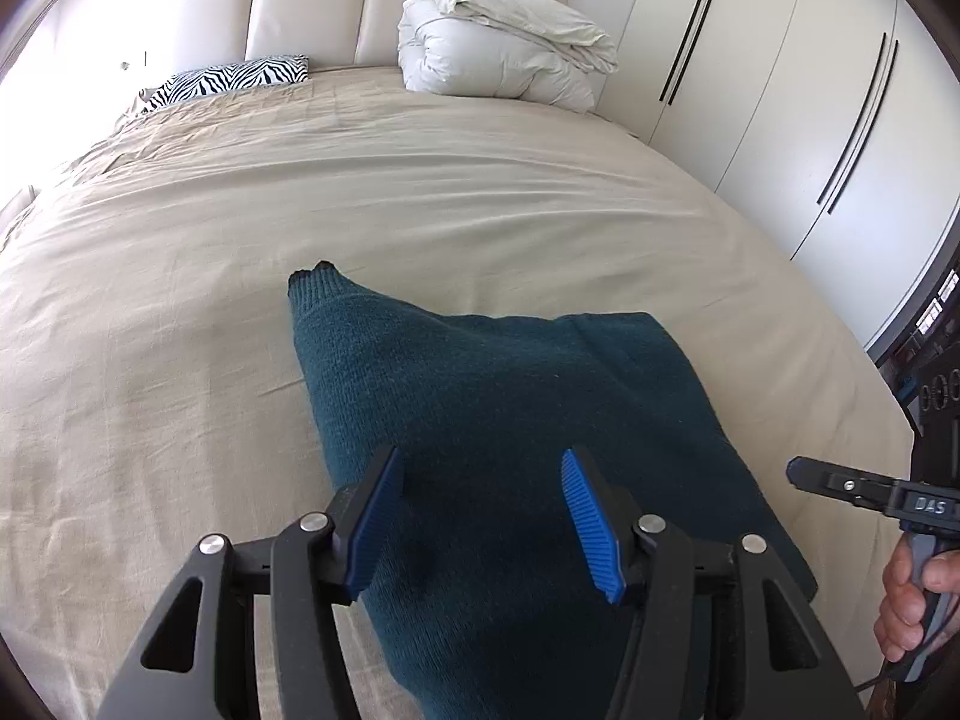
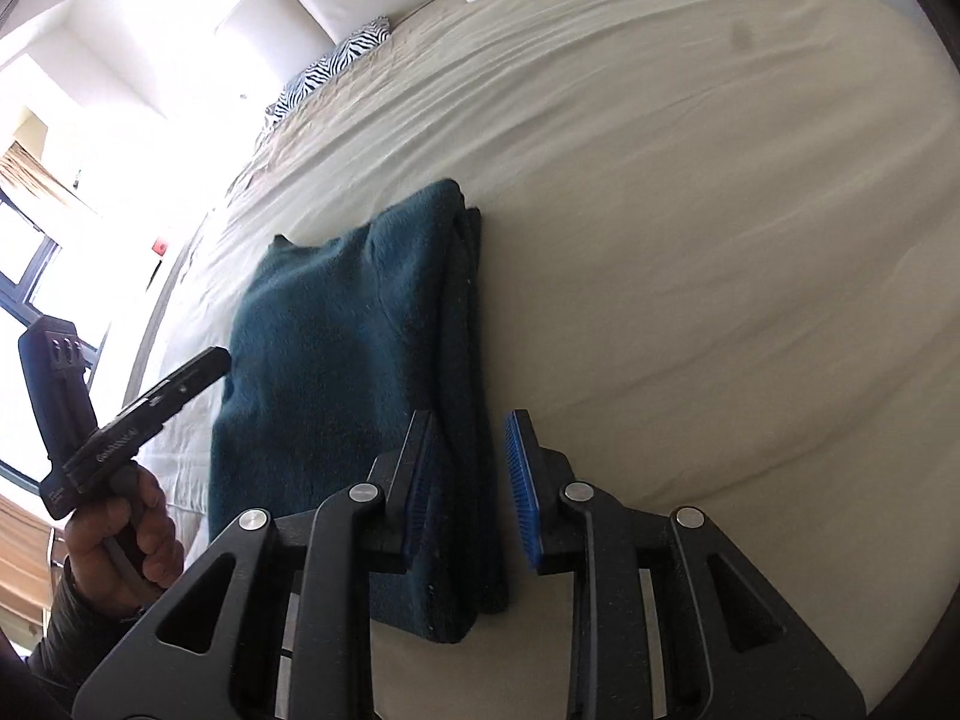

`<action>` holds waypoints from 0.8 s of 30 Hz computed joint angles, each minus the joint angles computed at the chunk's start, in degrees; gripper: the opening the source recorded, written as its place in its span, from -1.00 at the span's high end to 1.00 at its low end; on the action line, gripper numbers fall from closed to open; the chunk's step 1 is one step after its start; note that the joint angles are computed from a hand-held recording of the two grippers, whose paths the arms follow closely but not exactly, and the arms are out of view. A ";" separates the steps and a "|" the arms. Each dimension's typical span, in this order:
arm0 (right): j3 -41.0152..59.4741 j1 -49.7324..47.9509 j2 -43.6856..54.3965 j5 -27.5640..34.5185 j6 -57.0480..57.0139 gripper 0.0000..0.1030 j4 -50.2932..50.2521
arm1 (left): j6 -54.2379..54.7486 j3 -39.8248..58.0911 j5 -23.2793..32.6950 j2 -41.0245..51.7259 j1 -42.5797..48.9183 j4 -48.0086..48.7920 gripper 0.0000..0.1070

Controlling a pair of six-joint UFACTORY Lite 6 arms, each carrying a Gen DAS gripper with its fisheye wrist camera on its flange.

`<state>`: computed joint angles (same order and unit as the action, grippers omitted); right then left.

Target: Fold small clothes

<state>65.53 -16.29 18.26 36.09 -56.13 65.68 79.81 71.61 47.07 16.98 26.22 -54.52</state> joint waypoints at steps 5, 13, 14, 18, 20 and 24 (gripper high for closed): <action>13.03 4.34 6.84 3.40 3.11 0.55 0.16 | -0.95 -0.08 -7.81 2.78 -5.13 1.17 0.01; 23.42 10.99 18.29 0.44 9.06 0.55 -7.59 | 4.80 -4.53 -12.13 1.41 -6.43 -3.28 -0.03; 22.02 10.84 18.06 -0.17 5.87 0.55 -5.34 | 5.36 -5.03 -12.64 1.12 -6.58 -3.71 -0.03; 15.65 9.75 12.94 -0.43 0.90 0.55 -1.25 | 5.38 -5.57 -12.91 0.69 -6.69 -4.40 -0.04; 10.56 9.20 8.67 -0.10 -3.52 0.55 1.99 | 5.51 -5.69 -12.89 0.57 -6.65 -4.46 -0.04; 3.45 9.25 5.59 -2.52 -11.01 0.55 4.87 | 5.79 -5.62 -13.48 0.63 -6.89 -4.59 -0.04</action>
<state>68.98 -7.05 23.84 33.57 -67.14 70.55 85.60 65.99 33.59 17.62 19.32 -59.11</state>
